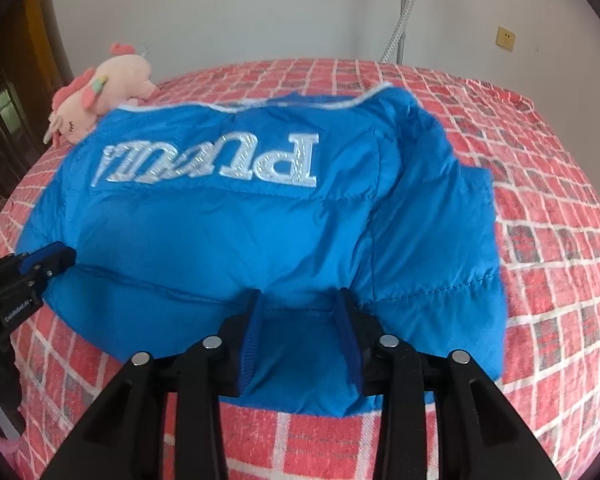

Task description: Fold large clothes

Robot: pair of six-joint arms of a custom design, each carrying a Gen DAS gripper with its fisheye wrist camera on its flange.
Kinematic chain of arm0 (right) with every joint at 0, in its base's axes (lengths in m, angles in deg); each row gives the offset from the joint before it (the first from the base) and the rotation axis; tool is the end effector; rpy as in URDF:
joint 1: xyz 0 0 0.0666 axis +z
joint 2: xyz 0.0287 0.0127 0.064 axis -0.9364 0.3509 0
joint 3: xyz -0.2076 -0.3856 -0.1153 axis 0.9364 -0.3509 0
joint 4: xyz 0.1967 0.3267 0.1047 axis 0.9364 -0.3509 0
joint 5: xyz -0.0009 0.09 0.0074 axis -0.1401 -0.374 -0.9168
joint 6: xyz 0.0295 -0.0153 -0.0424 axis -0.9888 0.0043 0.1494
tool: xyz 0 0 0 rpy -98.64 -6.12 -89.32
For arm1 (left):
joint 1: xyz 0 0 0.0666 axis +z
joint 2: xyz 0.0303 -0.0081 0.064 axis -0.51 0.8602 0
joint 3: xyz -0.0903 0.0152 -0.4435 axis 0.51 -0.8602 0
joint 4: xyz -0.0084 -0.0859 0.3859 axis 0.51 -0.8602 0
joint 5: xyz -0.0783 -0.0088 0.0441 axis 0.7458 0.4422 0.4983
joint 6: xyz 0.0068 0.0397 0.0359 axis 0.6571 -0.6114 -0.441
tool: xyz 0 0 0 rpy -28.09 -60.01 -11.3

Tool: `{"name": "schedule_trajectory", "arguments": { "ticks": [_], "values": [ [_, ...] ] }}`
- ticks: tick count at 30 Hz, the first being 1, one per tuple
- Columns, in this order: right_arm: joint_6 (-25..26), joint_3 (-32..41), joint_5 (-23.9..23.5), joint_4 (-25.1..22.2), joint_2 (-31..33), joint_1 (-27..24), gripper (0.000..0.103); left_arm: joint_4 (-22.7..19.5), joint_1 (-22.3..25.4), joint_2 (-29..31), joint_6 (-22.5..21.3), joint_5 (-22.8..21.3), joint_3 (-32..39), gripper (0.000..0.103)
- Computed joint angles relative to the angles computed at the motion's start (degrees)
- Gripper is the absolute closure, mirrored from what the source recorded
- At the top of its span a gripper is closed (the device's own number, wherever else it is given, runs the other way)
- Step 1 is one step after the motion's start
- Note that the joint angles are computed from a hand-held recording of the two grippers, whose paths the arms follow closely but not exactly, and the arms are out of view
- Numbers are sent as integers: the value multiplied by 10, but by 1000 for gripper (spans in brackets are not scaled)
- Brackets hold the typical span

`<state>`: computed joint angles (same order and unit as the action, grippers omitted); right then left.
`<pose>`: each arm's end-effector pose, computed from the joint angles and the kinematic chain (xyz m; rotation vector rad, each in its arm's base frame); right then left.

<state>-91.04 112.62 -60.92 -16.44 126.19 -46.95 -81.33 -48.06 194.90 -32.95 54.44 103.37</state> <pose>0.5922 0.2401 0.4747 -0.0723 2.4988 0.1308 0.6272 -0.1938 0.4944 0.1651 2.4866 -0.0783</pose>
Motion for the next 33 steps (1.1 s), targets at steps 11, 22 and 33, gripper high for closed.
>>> {"name": "schedule_trajectory", "arguments": {
  "ticks": [11,22,33],
  "values": [
    [-14,39,7,-64,-18,-69,31,-63,67,17,-4,-11,89,36],
    [-24,114,-114,-127,45,-108,18,-132,97,73,1,78,164,23],
    [-41,164,-166,-147,105,-119,11,-157,104,139,11,126,238,13]
  ]
}}
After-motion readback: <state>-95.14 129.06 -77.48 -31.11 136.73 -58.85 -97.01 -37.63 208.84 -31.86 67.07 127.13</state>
